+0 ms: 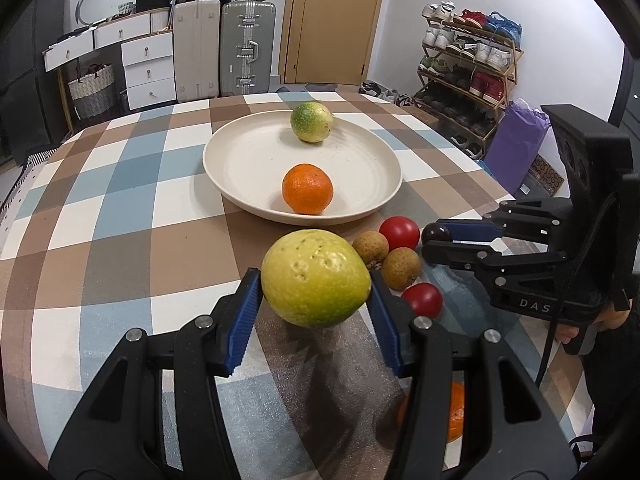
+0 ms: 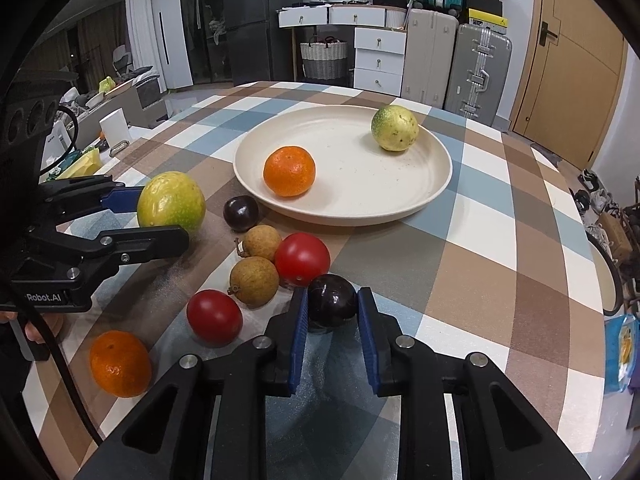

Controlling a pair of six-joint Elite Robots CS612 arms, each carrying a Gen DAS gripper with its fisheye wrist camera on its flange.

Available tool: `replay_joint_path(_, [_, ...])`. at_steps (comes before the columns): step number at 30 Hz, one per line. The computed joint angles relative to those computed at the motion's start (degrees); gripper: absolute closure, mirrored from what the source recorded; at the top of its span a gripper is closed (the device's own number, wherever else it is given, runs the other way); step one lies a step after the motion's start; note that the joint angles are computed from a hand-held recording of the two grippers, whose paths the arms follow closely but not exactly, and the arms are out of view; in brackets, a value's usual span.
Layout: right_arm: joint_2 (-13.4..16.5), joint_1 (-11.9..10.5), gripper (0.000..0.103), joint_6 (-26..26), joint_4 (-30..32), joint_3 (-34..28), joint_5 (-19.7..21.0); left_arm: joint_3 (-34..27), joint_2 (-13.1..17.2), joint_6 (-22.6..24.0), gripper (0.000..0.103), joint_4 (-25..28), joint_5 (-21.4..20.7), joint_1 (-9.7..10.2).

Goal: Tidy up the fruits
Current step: 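Lift and carry grapefruit in left tool while right tool carries plum toward plate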

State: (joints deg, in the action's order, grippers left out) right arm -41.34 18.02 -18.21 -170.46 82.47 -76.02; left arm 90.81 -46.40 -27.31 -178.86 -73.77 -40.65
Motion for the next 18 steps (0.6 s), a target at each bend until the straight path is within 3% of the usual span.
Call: replay_joint_path(18, [0.1,-0.7,0.078,7.3,-8.4,-0.4,4.9,0.1,-0.6,-0.6,0.053,-0.6,2.3,0.25])
